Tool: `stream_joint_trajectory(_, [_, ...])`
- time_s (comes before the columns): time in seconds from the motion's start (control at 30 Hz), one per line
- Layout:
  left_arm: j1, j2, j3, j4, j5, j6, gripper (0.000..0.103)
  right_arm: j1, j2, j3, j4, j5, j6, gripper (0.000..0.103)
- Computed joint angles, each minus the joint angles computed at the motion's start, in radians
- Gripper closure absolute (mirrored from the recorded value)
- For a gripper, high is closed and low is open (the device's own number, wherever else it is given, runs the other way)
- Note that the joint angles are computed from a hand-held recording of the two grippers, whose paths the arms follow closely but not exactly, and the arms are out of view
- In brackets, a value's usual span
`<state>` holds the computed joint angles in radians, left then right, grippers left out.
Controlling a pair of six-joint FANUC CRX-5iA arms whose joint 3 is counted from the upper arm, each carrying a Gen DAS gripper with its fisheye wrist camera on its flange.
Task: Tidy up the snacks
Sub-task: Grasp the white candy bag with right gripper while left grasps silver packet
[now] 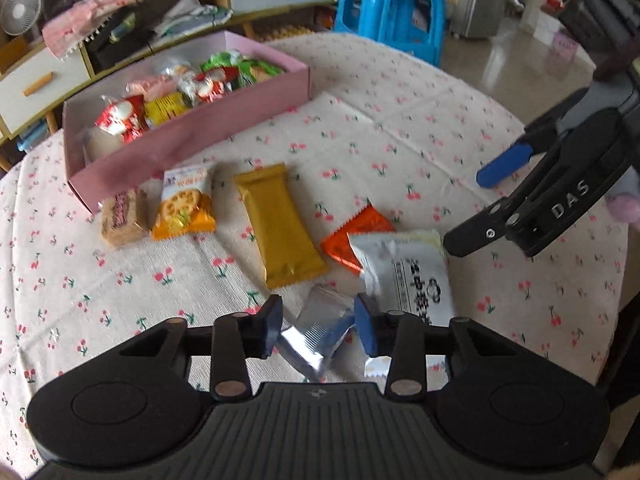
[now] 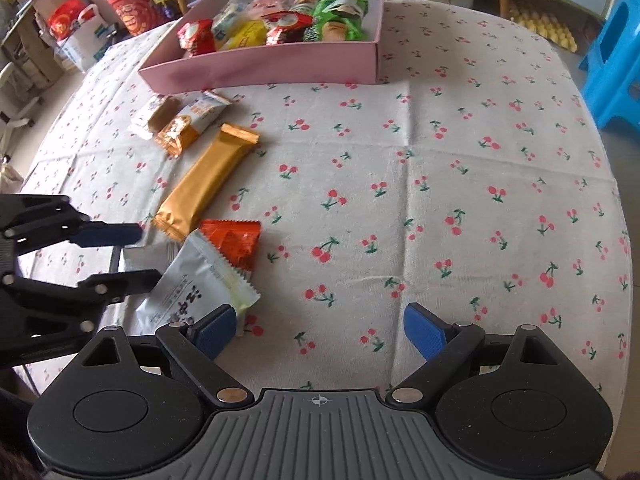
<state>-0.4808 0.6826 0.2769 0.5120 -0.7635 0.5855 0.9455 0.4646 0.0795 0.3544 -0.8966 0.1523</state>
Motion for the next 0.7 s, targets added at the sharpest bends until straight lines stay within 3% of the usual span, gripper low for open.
stream_joint_trajectory(0.1, [0.001,-0.003,0.005,-0.028,-0.018,0.001,0.07,0.001,0.0,0.009,-0.024,0.016,0.03,0.011])
stream_joint_trajectory(0.43, [0.002,-0.058,-0.036,-0.18,0.078,0.155,0.074,0.008,0.08,0.133,-0.081,-0.07,0.191,0.01])
stream_joint_trajectory(0.6, [0.011,-0.062,-0.011,-0.285,0.09,0.326,0.073,0.007,0.108,0.177,-0.081,-0.072,0.228,0.011])
stream_joint_trajectory(0.7, [0.019,-0.057,0.014,-0.334,0.079,0.436,0.073,0.008,0.121,0.16,0.014,-0.049,0.17,0.012])
